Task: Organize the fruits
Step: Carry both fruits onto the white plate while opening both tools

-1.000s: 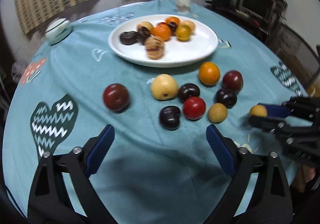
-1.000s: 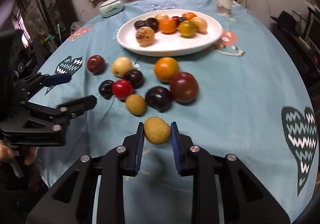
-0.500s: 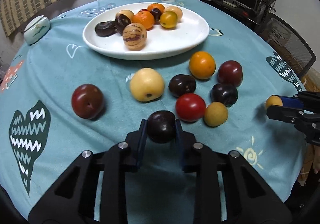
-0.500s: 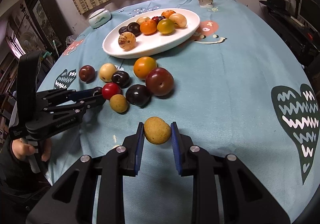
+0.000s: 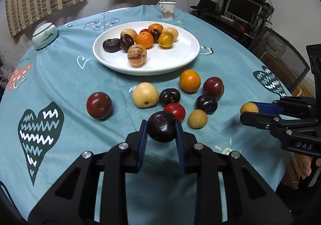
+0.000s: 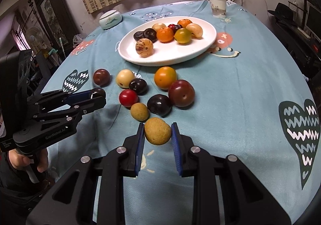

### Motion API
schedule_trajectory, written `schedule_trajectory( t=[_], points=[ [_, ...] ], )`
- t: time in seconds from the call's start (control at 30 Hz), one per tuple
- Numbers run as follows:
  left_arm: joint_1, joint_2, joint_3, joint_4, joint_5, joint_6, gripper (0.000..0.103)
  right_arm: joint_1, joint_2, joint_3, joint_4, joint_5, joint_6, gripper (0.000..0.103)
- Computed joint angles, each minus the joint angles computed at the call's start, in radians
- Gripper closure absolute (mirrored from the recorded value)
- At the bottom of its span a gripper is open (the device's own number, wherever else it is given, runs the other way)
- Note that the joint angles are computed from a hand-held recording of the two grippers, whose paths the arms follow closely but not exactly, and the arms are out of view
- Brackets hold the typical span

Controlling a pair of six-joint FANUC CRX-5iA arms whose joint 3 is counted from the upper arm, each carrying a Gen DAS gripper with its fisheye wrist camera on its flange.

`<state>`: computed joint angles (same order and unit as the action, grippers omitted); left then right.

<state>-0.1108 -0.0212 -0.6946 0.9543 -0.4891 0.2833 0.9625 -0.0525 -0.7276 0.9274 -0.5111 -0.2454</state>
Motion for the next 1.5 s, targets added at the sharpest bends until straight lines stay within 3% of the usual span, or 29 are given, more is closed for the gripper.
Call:
schedule_trajectory(
  t=[0.17,0.37,0.53,0.7,0.77,0.93,1.4,1.43,1.47,1.5],
  points=[
    [0.014,-0.003,0.027,-0.024,-0.028,0.031,0.076,-0.010,0.014,0.032,-0.026,-0.002,0.065,0.076],
    [0.025,0.055,0.179,-0.135,-0.057,0.163,0.076,-0.069,0.041,0.102,-0.007,0.000,0.188,0.076],
    [0.011,0.204,0.439,-0.328,-0.084,0.422,0.076,-0.171,0.132,0.231,-0.081,0.100,0.355,0.076],
    [-0.005,0.373,0.683,-0.521,-0.147,0.691,0.076,-0.241,0.284,0.443,-0.301,0.092,0.611,0.076],
    [-0.006,0.416,0.736,-0.548,-0.180,0.740,0.076,-0.261,0.342,0.519,-0.386,0.070,0.708,0.076],
    [-0.009,0.467,0.783,-0.547,-0.209,0.753,0.075,-0.280,0.420,0.627,-0.502,0.022,0.870,0.076],
    [-0.006,0.512,0.833,-0.546,-0.247,0.787,0.075,-0.284,0.456,0.640,-0.445,0.011,0.847,0.076],
    [-0.005,0.514,0.837,-0.548,-0.252,0.795,0.070,-0.283,0.461,0.638,-0.411,0.006,0.823,0.075],
    [-0.003,0.515,0.839,-0.541,-0.256,0.796,0.051,-0.283,0.464,0.633,-0.374,0.003,0.797,0.073],
    [-0.002,0.505,0.824,-0.526,-0.238,0.793,0.042,-0.282,0.466,0.626,-0.339,0.000,0.770,0.070]
  ],
)
